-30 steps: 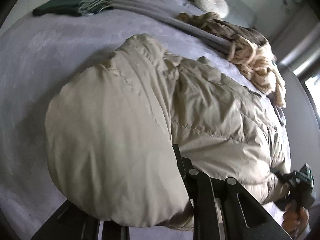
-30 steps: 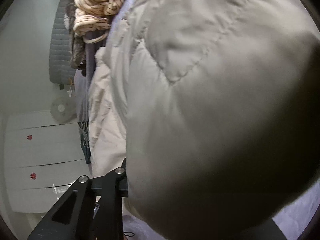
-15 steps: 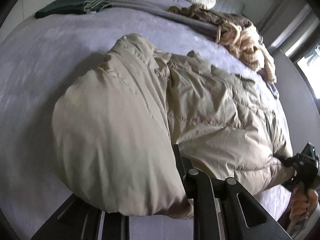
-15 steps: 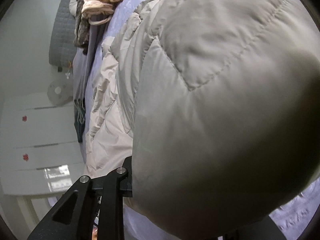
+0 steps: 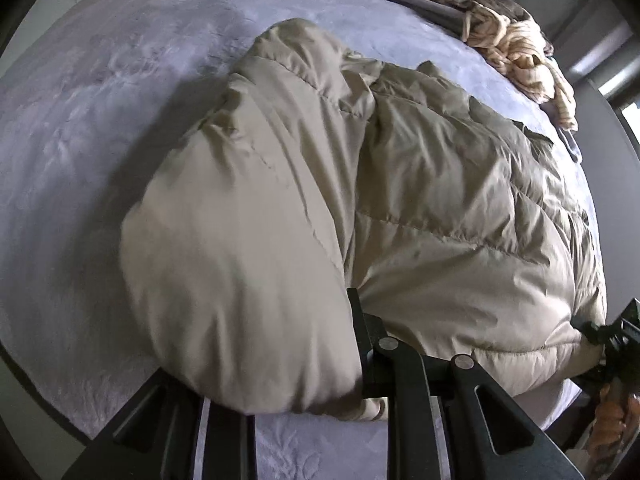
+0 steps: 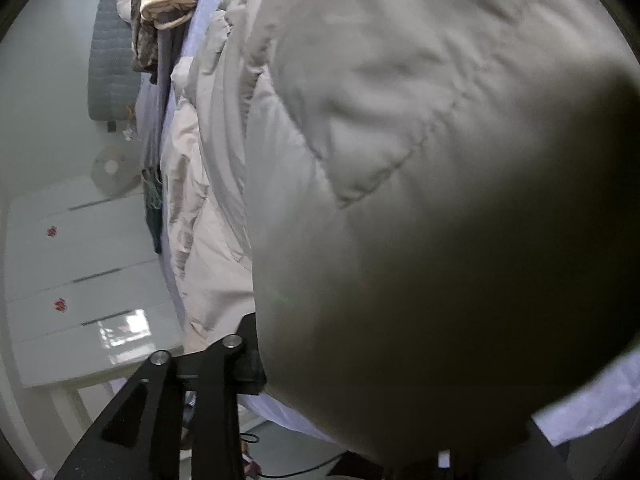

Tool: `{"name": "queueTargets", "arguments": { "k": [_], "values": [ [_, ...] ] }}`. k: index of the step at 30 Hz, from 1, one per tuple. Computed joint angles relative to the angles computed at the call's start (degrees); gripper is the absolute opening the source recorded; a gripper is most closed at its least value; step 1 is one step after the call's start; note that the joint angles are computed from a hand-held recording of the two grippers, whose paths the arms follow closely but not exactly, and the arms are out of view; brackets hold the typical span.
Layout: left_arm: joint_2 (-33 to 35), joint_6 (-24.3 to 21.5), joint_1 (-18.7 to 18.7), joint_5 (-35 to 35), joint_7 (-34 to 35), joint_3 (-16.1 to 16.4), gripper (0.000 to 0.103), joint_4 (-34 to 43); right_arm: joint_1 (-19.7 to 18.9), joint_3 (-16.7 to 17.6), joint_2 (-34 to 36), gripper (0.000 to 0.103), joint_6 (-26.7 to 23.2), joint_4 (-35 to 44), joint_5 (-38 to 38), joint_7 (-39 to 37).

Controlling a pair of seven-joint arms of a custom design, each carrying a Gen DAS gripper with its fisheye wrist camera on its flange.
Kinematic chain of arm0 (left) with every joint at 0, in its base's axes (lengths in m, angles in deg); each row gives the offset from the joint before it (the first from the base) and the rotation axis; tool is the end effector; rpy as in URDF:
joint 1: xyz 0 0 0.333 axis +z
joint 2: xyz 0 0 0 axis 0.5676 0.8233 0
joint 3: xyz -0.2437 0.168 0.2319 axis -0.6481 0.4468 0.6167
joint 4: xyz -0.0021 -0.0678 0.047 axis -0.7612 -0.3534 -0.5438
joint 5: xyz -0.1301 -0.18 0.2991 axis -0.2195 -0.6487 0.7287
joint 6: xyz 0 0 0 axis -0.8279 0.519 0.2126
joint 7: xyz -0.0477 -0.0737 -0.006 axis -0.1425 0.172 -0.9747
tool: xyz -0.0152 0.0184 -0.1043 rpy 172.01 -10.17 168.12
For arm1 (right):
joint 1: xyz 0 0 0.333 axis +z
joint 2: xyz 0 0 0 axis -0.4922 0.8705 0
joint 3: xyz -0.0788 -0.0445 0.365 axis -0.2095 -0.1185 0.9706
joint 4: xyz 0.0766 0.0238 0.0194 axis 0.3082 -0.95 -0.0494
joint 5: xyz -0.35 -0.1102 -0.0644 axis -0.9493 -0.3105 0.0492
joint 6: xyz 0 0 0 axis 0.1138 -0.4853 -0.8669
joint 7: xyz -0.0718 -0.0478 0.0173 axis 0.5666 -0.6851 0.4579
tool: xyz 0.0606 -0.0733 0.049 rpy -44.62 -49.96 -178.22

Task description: Fold large clothes

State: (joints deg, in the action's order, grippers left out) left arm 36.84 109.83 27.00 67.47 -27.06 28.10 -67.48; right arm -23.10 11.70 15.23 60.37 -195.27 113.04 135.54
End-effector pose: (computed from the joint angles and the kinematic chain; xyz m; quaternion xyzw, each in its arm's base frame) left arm 0.4121 -0.1844 0.5087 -0.8314 0.5207 -0.1876 0.0490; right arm 0.5449 0.0752 0.4944 -0.4724 0.7972 0.2213 0.3038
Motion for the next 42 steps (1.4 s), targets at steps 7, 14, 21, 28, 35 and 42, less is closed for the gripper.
{"name": "queueTargets", "arguments": {
  "k": [7,14,21,28,35,42],
  "values": [
    [-6.1,-12.2,1.5,4.9,-3.3,-1.3,0.031,2.6,-0.3,-0.7,-2.0,0.045,-6.3,3.7,-12.5,2.1],
    [-9.9,-20.1,5.2,14.7,-10.2,-4.4,0.031,6.4,-0.9,-2.3,-4.5,0.037,-17.2,7.2,-11.6,-9.9],
    [-0.1,-17.9,3.7,13.1,-5.9,-2.1,0.031,7.6,-0.6,-0.9,-4.6,0.036,-2.7,4.9,-30.7,8.1],
    [2.5,-21.9,1.0,11.0,-3.7,0.2,0.031,8.9,-1.1,-1.7,-2.8,0.033,-5.4,4.8,-37.1,14.3],
    [0.6,-22.1,-0.5,8.9,-5.5,-0.3,0.031,11.2,-2.0,-3.1,-6.7,0.037,-7.5,3.5,-35.6,10.7],
    [0.9,-26.6,-3.2,10.4,-6.5,-2.9,0.032,16.2,-1.1,-3.5,-8.4,0.045,-9.2,4.1,-34.7,5.6]
  ]
}}
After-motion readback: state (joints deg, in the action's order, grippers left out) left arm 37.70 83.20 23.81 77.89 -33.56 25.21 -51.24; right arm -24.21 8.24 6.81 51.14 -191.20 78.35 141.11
